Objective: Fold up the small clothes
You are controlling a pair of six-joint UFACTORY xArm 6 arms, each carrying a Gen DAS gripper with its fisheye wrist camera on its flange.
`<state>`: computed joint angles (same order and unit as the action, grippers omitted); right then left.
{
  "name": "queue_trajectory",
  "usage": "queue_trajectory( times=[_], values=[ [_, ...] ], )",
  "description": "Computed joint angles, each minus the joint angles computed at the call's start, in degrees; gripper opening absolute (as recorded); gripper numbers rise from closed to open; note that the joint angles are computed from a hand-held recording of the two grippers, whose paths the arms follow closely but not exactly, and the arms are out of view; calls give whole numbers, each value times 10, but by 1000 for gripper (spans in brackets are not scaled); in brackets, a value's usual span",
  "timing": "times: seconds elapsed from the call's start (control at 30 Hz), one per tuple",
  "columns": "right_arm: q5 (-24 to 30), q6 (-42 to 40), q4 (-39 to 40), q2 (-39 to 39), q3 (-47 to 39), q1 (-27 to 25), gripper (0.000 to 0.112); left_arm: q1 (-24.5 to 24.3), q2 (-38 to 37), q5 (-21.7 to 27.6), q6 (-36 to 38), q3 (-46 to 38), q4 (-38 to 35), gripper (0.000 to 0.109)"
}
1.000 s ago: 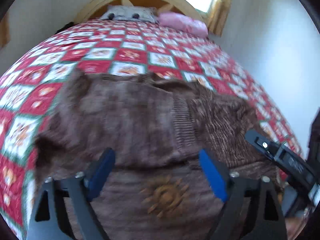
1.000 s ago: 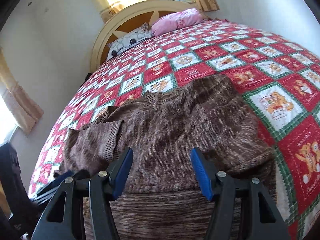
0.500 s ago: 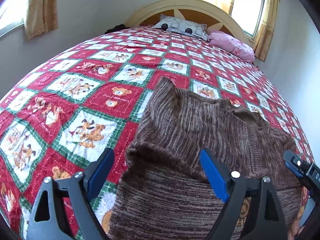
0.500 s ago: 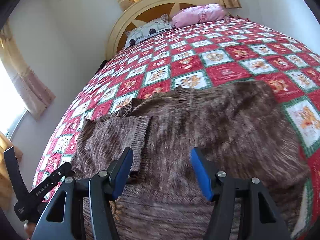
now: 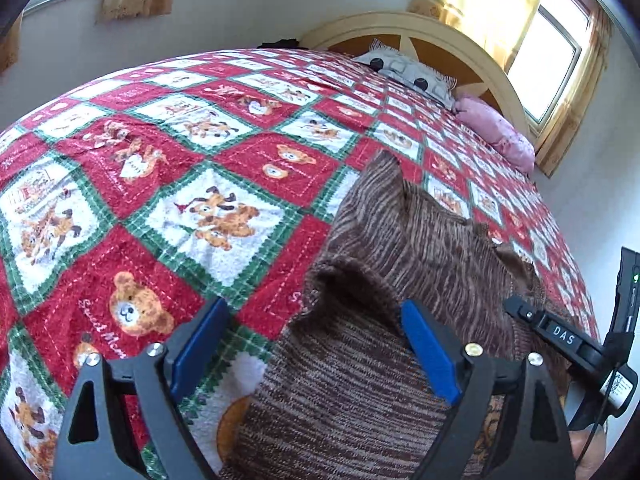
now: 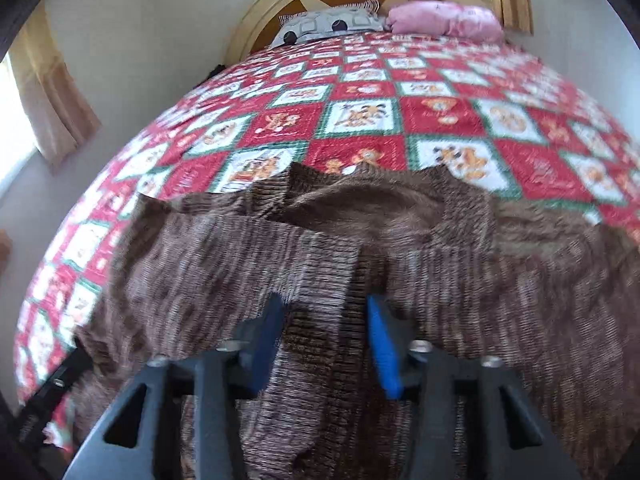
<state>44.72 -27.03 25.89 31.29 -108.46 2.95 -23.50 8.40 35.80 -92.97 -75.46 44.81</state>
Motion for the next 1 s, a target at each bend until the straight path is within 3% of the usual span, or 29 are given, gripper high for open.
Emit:
queue_trajectory(
  times=[0.03, 0.07, 0.27, 0.37, 0.5, 0.67, 0.73, 0.8, 0.83, 0.93, 0.97, 1.0],
  values=[
    [2, -1, 4, 2, -4, -2, 26, 1, -1, -4, -7, 2, 4, 92],
    [6, -9, 17, 4, -8, -5, 14, 3, -3, -12, -16, 6, 9, 92],
    [-14, -56, 64, -18, 20, -8, 14, 18, -22, -63, -83, 41, 47, 92],
    [16, -70, 134, -8, 4, -23, 15, 16, -18, -56, -74, 34, 43, 92],
    [97, -25, 166, 36, -62, -44, 18, 17, -17, -61, -78, 34, 45, 93],
    [118, 1, 166, 59, -94, -46, 19, 17, -16, -62, -76, 34, 45, 95],
    [115, 7, 158, 65, -102, -40, 23, 17, -15, -62, -77, 33, 45, 95],
    [121, -6, 169, 67, -106, -40, 44, 17, -15, -63, -76, 33, 45, 96],
    [120, -15, 175, 66, -104, -37, 49, 17, -14, -63, -75, 32, 44, 96],
    [89, -19, 134, 60, -98, -21, 52, 17, -13, -63, -74, 30, 44, 97],
    [82, -24, 122, 60, -97, -17, 45, 17, -13, -64, -76, 31, 45, 97],
    [66, -32, 108, 54, -88, -11, 19, 18, -12, -66, -78, 31, 47, 97]
  ],
)
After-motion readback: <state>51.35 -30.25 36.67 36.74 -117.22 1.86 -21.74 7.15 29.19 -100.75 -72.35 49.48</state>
